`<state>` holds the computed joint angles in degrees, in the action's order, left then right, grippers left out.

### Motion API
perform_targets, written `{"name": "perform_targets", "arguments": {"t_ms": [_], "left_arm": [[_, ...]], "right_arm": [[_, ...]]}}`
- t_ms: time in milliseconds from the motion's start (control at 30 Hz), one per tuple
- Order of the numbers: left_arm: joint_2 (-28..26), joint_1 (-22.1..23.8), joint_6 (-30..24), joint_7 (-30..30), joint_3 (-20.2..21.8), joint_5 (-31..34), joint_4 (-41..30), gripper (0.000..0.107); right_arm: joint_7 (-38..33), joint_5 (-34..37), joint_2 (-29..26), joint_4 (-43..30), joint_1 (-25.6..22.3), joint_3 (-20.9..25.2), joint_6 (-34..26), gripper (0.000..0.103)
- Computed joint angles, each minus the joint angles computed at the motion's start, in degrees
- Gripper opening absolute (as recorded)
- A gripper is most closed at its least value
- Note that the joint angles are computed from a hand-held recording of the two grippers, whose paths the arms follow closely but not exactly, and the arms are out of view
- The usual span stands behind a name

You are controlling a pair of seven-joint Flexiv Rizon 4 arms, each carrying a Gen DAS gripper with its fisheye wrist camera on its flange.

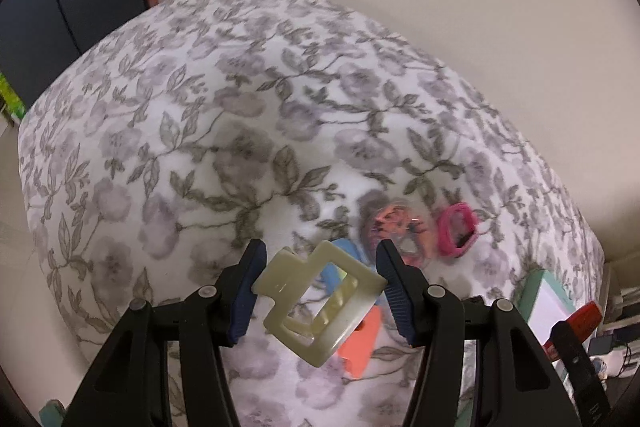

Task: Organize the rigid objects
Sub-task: 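Carry the hair clip and glue stick with both grippers toward the tray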

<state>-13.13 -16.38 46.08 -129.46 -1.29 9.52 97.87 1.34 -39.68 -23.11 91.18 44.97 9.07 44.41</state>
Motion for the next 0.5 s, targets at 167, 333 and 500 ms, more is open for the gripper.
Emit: {"name": "perform_targets", "arguments": {"t_ms": [167, 333, 500], "left_arm": [[-1.4, -2.0, -0.8, 1.8, -1.6, 0.8, -3.5, 0.059], [-3.6, -4.7, -0.7, 4.8, -3.1, 0.4, -7.2, 0.059], [-7.1, -7.5, -1.7, 8.1, -4.1, -0.8, -12.3, 0.059]], "right_arm": [[3.6, -3.3, 4.6, 3.1, 0.0, -0.3, -5.1, 0.023], [6.5, -5.5, 8.9, 6.3, -1.9, 1.4, -10.7, 0.023], [7.9, -5.4, 11.9, 8.9, -4.3, 3.2, -13.6, 0.023]]}}
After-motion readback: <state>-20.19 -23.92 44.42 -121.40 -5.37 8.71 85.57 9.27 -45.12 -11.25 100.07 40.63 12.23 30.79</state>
